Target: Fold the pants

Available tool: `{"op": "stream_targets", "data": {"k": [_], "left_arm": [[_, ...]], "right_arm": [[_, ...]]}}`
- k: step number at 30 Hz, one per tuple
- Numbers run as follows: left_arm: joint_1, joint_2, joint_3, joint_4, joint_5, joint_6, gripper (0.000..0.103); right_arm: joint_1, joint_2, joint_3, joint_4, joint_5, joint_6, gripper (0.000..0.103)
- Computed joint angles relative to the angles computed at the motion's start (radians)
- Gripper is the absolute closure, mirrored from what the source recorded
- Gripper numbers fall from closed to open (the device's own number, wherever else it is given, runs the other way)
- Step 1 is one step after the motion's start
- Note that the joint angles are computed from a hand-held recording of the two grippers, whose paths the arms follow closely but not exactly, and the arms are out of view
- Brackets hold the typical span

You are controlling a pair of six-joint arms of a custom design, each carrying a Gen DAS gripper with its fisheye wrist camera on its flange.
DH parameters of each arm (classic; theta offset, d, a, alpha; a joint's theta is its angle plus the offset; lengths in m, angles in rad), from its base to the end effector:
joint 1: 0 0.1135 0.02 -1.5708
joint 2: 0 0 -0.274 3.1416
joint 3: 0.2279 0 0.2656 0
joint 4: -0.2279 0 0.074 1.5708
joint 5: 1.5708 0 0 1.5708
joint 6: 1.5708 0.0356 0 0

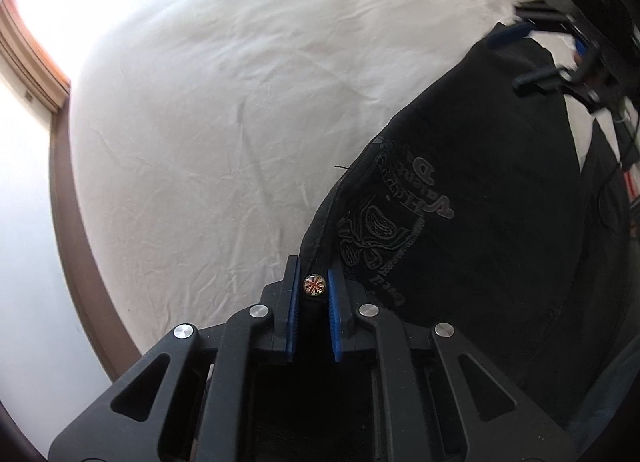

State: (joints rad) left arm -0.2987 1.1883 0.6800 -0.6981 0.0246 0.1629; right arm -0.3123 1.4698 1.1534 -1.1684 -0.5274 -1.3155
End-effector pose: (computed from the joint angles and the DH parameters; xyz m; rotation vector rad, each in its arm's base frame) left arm 0.2024 -0.0632 0.1918 0.6418 2.7037 -0.0688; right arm 0.2586 -0.0647 0.2583 -1.3114 2.3268 0.4116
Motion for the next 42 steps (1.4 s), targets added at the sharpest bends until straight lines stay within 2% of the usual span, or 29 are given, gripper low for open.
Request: {"op": "stream_targets", "data": {"k": [3, 7, 9, 10, 11, 14, 17, 20, 22, 23, 25, 27, 29, 37, 42], "left_arm": [[-0.084, -0.105, -0.04, -0.007, -0.065, -0.049, 0.092], [-0.183, -0.229, -0.061, -0.046, -0.156, -0.096, 0.092], [-0.198, -0.281, -0.075, -0.066, -0.167, -0.107, 0.092], [-0.224, -0.349, -0.079, -0.128, -0.179, -0.132, 0.092], [-0.23, -0.372, -0.085, -0.138, -0.182, -0.139, 0.092], [-0.276, -0.412, -0.084, -0.173, -0.209, -0.17, 0.092], [-0.311, -0.394, -0.091, -0.152, -0.224, -0.193, 0.092], [-0.328, -0.401, -0.094, -0.155, -0.225, -0.211, 0.092], [-0.353, -0.411, -0.089, -0.171, -0.236, -0.23, 0.092], [-0.341, -0.384, -0.097, -0.132, -0.23, -0.218, 0.092], [-0.356, -0.392, -0.095, -0.143, -0.24, -0.226, 0.092], [-0.369, -0.391, -0.091, -0.149, -0.248, -0.239, 0.092], [-0.347, -0.368, -0.097, -0.114, -0.238, -0.224, 0.093], [-0.448, -0.385, -0.078, -0.151, -0.293, -0.338, 0.093], [-0.61, -0.392, -0.041, -0.217, -0.365, -0.489, 0.093]], "right_arm": [[0.077, 0.009, 0.007, 0.039, 0.042, 0.033, 0.053], [0.171, 0.041, 0.018, 0.074, 0.106, 0.061, 0.055], [0.204, 0.049, 0.012, 0.085, 0.136, 0.057, 0.055], [0.218, 0.053, 0.005, 0.094, 0.158, 0.048, 0.055], [0.229, 0.055, -0.002, 0.107, 0.177, 0.046, 0.055], [0.243, 0.085, 0.001, 0.127, 0.215, 0.051, 0.055], [0.245, 0.109, 0.01, 0.135, 0.231, 0.051, 0.056], [0.264, 0.125, 0.013, 0.13, 0.248, 0.045, 0.068], [0.283, 0.125, 0.002, 0.139, 0.266, 0.044, 0.071], [0.289, 0.13, 0.0, 0.146, 0.271, 0.043, 0.074], [0.294, 0.143, 0.007, 0.144, 0.266, 0.047, 0.079], [0.291, 0.144, 0.01, 0.135, 0.255, 0.041, 0.089], [0.285, 0.132, 0.003, 0.134, 0.248, 0.032, 0.093], [0.239, 0.013, -0.083, 0.166, 0.163, 0.087, 0.096], [0.22, -0.114, -0.167, 0.157, 0.101, 0.14, 0.096]]}}
